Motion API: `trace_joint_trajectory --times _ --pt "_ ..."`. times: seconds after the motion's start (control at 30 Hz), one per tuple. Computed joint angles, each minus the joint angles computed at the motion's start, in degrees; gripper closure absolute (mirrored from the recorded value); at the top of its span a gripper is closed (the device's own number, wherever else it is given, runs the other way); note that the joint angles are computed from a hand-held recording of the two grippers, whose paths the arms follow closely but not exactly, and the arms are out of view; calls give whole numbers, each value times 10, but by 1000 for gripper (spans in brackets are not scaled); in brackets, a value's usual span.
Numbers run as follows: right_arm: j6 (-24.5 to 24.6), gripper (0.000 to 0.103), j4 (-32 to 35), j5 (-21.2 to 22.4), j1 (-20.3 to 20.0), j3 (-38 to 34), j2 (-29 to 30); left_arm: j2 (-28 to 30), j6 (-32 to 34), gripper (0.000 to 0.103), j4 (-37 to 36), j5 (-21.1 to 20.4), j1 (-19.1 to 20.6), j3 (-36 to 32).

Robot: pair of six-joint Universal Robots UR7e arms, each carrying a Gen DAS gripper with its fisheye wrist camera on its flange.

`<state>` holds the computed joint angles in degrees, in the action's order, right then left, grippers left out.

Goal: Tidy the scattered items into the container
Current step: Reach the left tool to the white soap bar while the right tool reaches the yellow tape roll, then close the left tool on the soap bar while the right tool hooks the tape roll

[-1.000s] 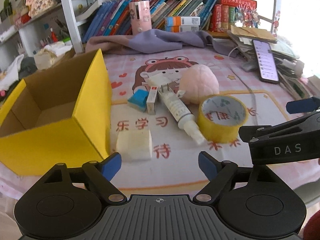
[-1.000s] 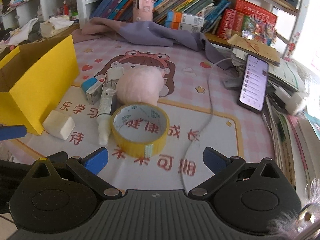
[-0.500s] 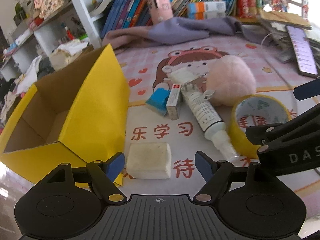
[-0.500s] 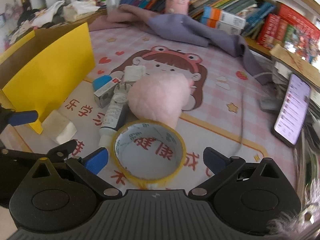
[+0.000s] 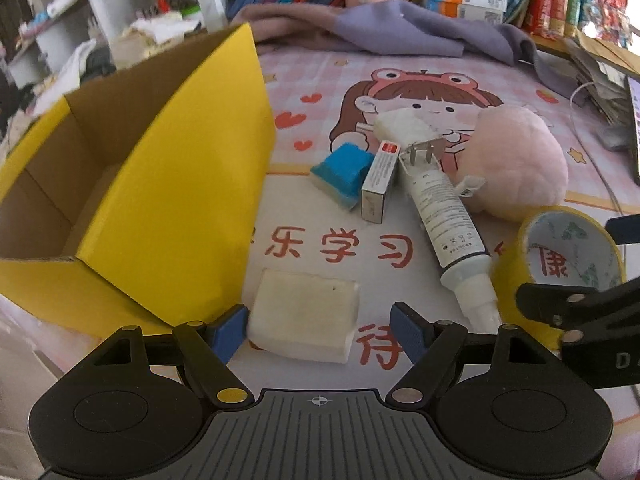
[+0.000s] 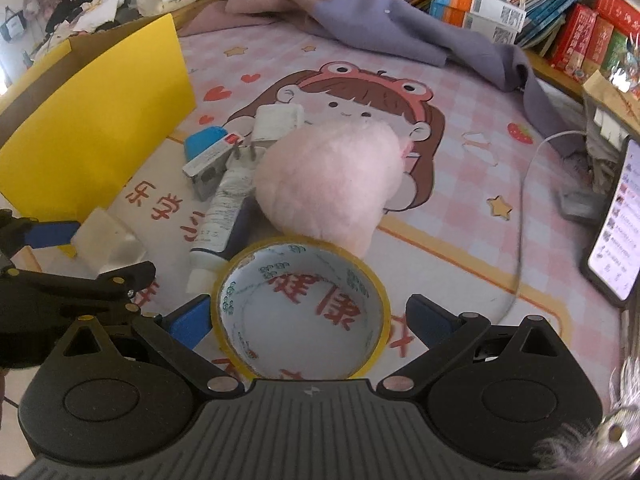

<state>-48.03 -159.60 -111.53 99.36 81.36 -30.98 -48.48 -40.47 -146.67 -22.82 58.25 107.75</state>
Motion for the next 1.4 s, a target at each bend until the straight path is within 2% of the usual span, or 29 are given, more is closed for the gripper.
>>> trace_joint_trajectory --times 0.17,0.33,0.57,0.67,0.73,0.83,1.4 --pt "10 1 -9 -14 -4 -17 9 1 -30 25 14 -5 0 -5" --pt "8 1 3 -17 -6 -24 12 3 -25 24 3 -7 3 -7" --pt "9 1 9 -26 -5 -26 17 1 -16 24 -47 -20 10 0" --pt "10 4 13 -31 -5 -27 18 -1 -28 38 -50 -15 9 3" --pt "12 15 19 -25 -5 -26 15 -4 -32 49 -51 -11 7 8" --pt "9 16 10 -32 -2 -22 15 -12 -28 53 -70 -19 5 19" --pt "36 16 -81 19 -4 70 -42 -41 96 56 -165 -30 -43 71"
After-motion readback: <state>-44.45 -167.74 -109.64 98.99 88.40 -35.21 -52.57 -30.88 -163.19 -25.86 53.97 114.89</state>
